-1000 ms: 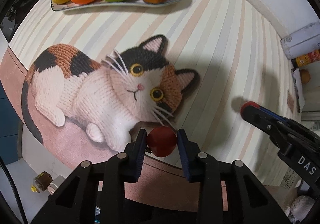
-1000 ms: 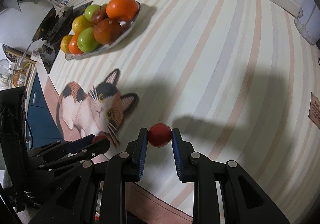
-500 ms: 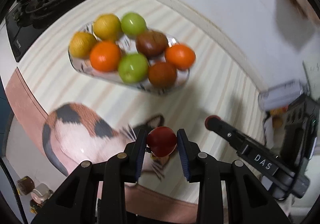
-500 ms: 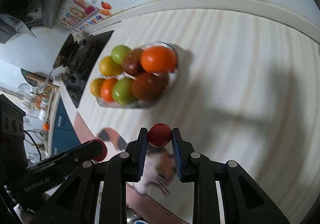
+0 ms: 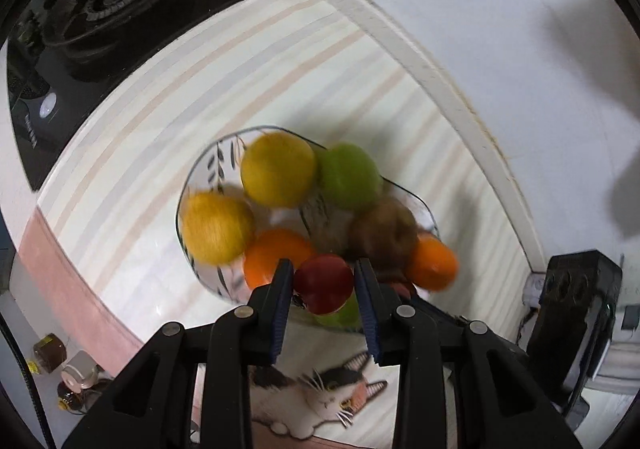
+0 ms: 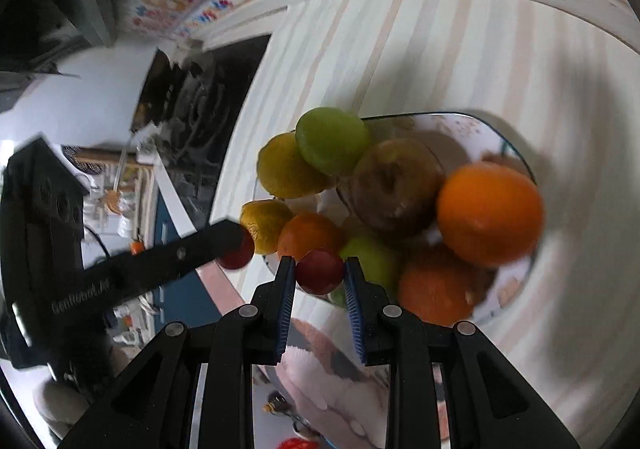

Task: Organize fruits
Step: 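Carry the cherry tomato to the plate and open the right tool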

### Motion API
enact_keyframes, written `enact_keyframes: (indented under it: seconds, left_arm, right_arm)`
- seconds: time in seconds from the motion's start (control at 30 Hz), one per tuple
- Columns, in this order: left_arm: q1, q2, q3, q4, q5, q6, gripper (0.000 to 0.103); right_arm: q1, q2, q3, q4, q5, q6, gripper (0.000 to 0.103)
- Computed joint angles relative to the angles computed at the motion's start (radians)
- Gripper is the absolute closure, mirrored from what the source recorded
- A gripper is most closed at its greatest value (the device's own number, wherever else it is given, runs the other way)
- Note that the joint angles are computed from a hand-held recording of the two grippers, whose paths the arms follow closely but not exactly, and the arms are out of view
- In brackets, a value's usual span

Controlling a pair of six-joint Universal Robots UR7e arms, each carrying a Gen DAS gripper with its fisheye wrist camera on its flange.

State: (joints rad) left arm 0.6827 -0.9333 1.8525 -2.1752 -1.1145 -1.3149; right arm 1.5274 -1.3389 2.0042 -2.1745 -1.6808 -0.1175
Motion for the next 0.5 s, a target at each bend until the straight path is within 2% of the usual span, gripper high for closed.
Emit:
enact_keyframes:
  seconds: [0.07,0.1,0.13,0.2,0.27,0.33,0.37,0.4,0.43,0.5]
  left_arm:
    - [0.029,0.012,-0.018,0.009,-0.020,0.021,0.074]
    - [0.045,0.019,-0.027,0.013,-0.034,0.029,0.074]
    - [0.056,0.023,-0.034,0.017,-0.045,0.033,0.074]
    - [0.064,0.028,-0.044,0.027,-0.046,0.042,0.071]
    - [0.061,0.035,-0.063,0.063,-0.039,0.044,0.063]
    - [0.051,0.039,-0.080,0.110,-0.027,0.043,0.047]
    - [0.049,0.035,-0.081,0.126,-0.019,0.042,0.035]
    - [0.041,0.031,-0.083,0.152,-0.005,0.030,0.028]
    - [0.036,0.033,-0.088,0.169,0.008,0.023,0.024]
    - [0.014,0.026,-0.087,0.217,0.031,-0.003,0.020]
  right_arm:
    - [0.012,0.027,-0.017,-0.003,-0.019,0.011,0.074]
    - [0.017,0.032,-0.022,-0.006,-0.031,0.017,0.066]
    - [0.019,0.034,-0.025,-0.007,-0.036,0.019,0.050]
    - [0.025,0.031,-0.028,-0.015,-0.057,0.023,0.033]
    - [0.038,0.027,-0.031,-0.027,-0.096,0.018,0.032]
    - [0.050,0.010,-0.029,-0.037,-0.141,0.004,0.031]
    - [0.062,0.001,-0.026,-0.045,-0.176,-0.006,0.030]
    - [0.073,-0.008,-0.023,-0.053,-0.207,-0.019,0.024]
    - [0.084,-0.016,-0.017,-0.063,-0.238,-0.030,0.017]
    - [0.111,-0.038,-0.002,-0.080,-0.325,-0.055,0.012]
